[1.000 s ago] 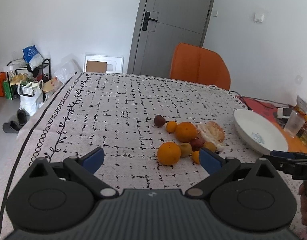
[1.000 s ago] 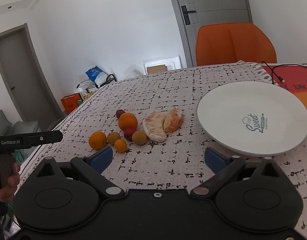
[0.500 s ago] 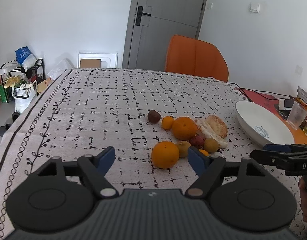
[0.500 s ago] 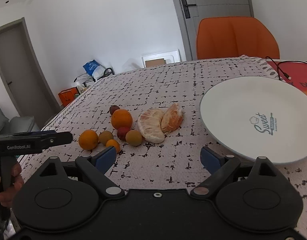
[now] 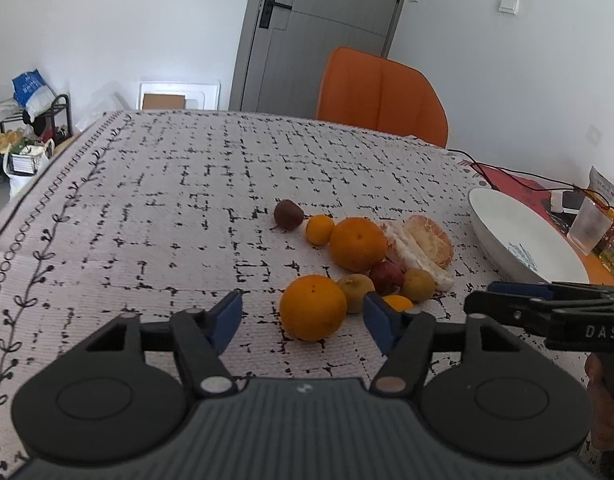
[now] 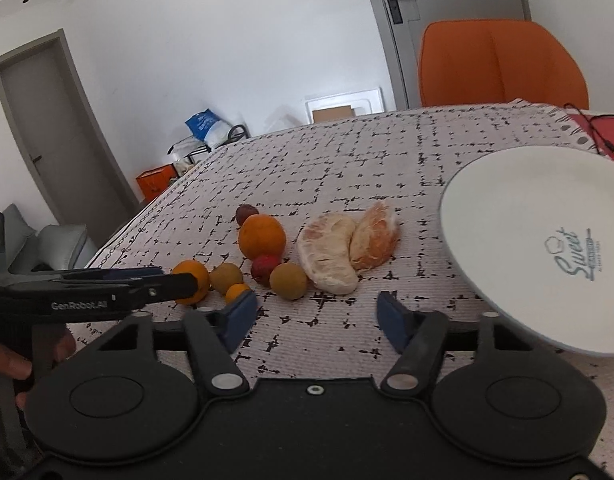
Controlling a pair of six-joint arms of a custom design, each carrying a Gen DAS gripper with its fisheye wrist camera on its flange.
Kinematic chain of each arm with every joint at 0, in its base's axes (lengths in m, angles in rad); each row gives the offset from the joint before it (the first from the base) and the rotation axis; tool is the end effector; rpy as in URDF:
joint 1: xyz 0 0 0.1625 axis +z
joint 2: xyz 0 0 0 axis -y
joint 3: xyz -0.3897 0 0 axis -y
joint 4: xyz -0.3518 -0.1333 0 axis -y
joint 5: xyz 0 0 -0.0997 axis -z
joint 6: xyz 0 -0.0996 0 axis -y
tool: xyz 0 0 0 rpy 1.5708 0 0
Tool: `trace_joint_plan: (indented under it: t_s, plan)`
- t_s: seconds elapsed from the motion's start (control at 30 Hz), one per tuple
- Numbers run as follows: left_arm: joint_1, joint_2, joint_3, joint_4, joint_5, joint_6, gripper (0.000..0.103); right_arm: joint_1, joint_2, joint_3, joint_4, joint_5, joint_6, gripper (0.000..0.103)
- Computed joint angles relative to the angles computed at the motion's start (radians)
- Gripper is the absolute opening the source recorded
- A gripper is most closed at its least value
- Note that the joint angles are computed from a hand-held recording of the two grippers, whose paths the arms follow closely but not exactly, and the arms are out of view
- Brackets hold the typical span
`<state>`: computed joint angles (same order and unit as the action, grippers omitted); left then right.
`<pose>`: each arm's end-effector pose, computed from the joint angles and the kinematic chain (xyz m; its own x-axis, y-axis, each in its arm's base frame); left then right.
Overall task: Organize fruits
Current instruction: 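Grasp the large orange with the left tool while the right tool grasps a yellow apricot, then carry the orange toward the white plate while the right tool drops the apricot onto it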
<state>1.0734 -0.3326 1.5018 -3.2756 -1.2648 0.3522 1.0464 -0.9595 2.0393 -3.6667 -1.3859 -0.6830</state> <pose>-0.1619 -0.6404 -0.0649 -0.7139 0.5609 -0.4192 0.6995 0.5990 -0.3897 -0.1318 -0.5306 0.2046 -0.8871 -0.0109 0.4614 -0.3818 0.5789 -0.7205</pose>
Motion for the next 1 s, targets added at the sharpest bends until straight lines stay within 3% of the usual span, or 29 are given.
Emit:
trace_joint_plan:
  t_s: [0.07, 0.23, 0.73, 0.87, 1.0]
  plan:
    - [0.004, 0.006, -0.014, 0.02, -0.007, -0.004, 0.058, 0.003, 0.0, -0.011, 0.024, -0.004, 0.007, 0.048]
    - [0.01, 0.016, -0.035, 0.041, -0.028, 0.009, 0.037, 0.02, 0.012, -0.039, 0.064, -0.016, 0.015, 0.041]
    - [0.026, -0.017, -0.023, 0.053, -0.025, -0.004, 0.037, 0.056, 0.048, -0.1, 0.116, -0.04, 0.038, 0.035]
    - [0.026, -0.021, -0.023, 0.048, -0.017, -0.003, 0.037, 0.062, 0.062, -0.115, 0.111, -0.049, 0.042, 0.024]
    - [0.025, -0.025, -0.017, 0.042, -0.017, -0.001, 0.037, 0.057, 0.065, -0.117, 0.106, -0.044, 0.043, 0.022]
